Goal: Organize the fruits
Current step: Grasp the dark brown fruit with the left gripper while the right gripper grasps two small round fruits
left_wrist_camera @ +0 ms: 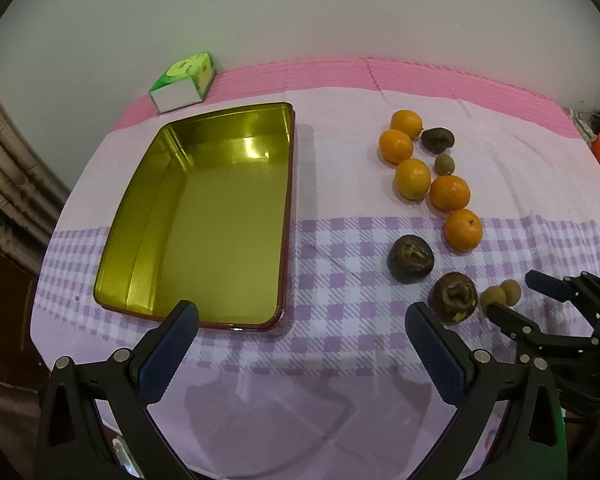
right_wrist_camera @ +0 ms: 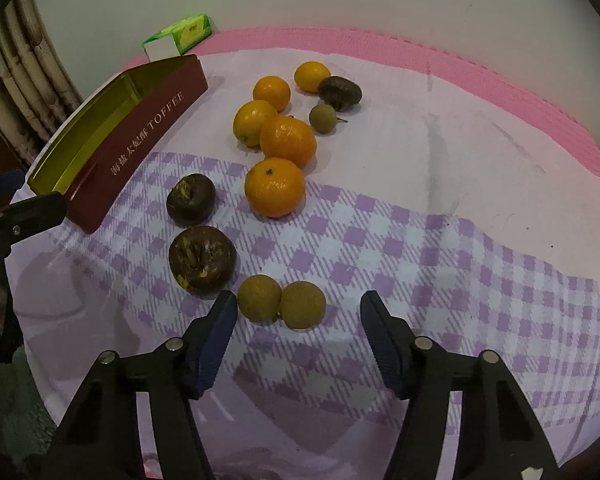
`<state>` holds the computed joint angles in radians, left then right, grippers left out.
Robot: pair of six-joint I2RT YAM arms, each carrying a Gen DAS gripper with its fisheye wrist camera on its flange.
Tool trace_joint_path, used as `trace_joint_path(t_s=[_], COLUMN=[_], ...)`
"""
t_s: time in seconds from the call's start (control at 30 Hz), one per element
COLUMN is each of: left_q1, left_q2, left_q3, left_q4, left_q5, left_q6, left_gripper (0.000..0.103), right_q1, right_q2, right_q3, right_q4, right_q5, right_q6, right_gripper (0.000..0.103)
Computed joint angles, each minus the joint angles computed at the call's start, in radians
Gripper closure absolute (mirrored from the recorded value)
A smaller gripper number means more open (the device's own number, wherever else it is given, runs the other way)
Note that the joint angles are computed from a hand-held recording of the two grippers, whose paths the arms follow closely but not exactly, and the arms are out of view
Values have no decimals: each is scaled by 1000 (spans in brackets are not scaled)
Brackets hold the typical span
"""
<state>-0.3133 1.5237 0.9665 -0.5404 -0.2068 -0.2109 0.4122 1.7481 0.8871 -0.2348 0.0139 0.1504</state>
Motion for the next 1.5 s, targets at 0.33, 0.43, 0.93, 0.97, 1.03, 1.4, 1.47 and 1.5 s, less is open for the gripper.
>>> trace_joint_path(t_s=[0.33, 0.43, 0.93, 0.97, 1.03, 1.4, 1.47, 1.5], left_q1=[-17, -18, -35, -35, -37, -66, -71, -74], left_q2=[28, 35, 43, 43, 44, 74, 94, 107], left_q3=[8, 12, 16, 16, 17, 31, 43, 51], left_q4=[4, 3, 3, 2, 0, 12, 13, 12], left_q5=[5, 8, 8, 9, 11, 92, 129, 148], left_q6=[1, 5, 5, 6, 9, 32, 36, 38], left_gripper=[1, 1, 1, 1, 1, 1, 1, 1], right_q1=[5, 3, 8, 9, 12, -74, -87, -95], right_q2=[40, 42, 35, 36, 38, 20, 20, 18], right_q3=[16, 19, 16, 17, 16, 8, 8, 7], right_q4=[13, 9, -6, -3, 5, -1, -2, -3], right_q5=[-35, -43, -37, -35, -18, 8, 15, 17], right_q6=[-1, -5, -18, -15, -6, 28, 24, 19], right_gripper=[61, 61, 61, 62, 62, 62, 62, 62])
